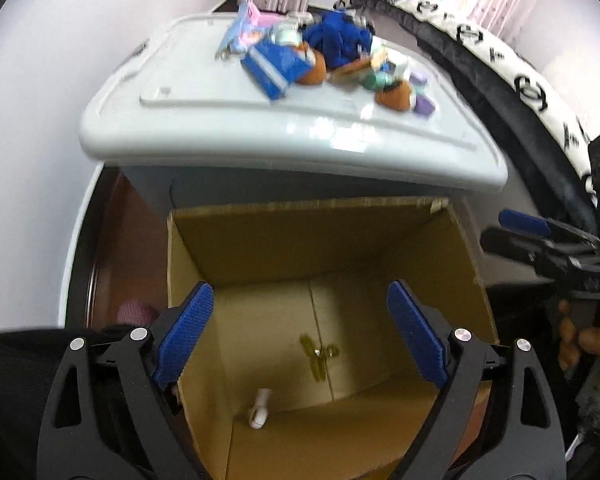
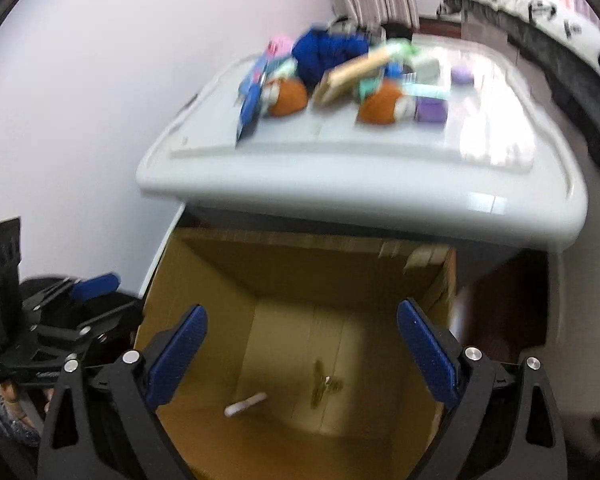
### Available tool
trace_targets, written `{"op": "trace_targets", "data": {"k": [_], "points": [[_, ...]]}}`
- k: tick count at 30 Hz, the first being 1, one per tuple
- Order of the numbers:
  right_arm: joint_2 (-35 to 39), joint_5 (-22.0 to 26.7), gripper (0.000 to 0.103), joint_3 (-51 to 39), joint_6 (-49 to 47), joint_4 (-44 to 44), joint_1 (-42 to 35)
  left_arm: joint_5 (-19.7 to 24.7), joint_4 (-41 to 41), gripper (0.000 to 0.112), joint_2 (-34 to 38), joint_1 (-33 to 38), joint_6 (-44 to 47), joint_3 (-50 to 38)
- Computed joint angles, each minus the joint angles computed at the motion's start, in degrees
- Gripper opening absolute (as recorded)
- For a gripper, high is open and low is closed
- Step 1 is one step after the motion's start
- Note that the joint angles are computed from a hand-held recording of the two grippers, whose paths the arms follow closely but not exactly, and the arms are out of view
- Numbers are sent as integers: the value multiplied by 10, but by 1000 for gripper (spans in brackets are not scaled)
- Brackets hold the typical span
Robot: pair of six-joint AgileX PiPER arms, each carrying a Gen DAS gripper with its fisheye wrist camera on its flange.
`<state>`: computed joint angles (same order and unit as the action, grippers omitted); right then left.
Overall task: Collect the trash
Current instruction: 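Grasp the white clothespin with the left tool while the right tool carries the hair claw to the cardboard box, then grasp the orange sock with the right tool while the left tool grasps the blue packet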
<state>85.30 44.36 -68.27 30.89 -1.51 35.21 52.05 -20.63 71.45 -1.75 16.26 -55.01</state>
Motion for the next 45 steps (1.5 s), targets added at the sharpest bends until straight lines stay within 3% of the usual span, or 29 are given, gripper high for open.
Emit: {"op": "trace_targets", "data": {"k": [4, 7, 12, 18, 21, 24, 25, 28, 32, 35, 40, 42, 45], "points": [[60, -1, 86, -101, -53, 0, -65, -25, 43, 87, 45, -39, -50, -75], [137, -10, 85, -185, -107, 40, -122, -70, 97, 87, 77, -82, -100, -113], [241, -16, 75, -252, -180, 214, -191, -115, 111, 89, 100, -95, -108, -106], [312, -40, 78, -304, -86, 169, -195, -102, 73, 89, 131, -73, -82, -110], [343, -17, 80, -360, -46, 110, -180, -106, 68, 89, 131, -65, -83, -107], [383, 60, 50, -439, -7, -17, -144, -106, 76, 89, 134, -64, -93, -107], [386, 71, 47, -447, -3, -42, -134, -106, 79, 89, 135, -62, -96, -106], [363, 45, 42, -412, -28, 4, -144, -110, 90, 89, 139, -61, -110, -104], [242, -53, 42, -259, -121, 179, -181, -118, 85, 89, 160, -57, -131, -114], [179, -67, 42, -216, -150, 200, -173, -134, 126, 89, 186, -84, -178, -143], [128, -92, 42, -159, -204, 251, -182, -149, 377, 89, 281, -166, -348, -239], [129, -92, 42, -151, -229, 275, -195, -147, 394, 89, 315, -162, -355, -272], [114, -93, 42, -126, -247, 301, -201, -135, 341, 89, 371, -134, -318, -338]]}}
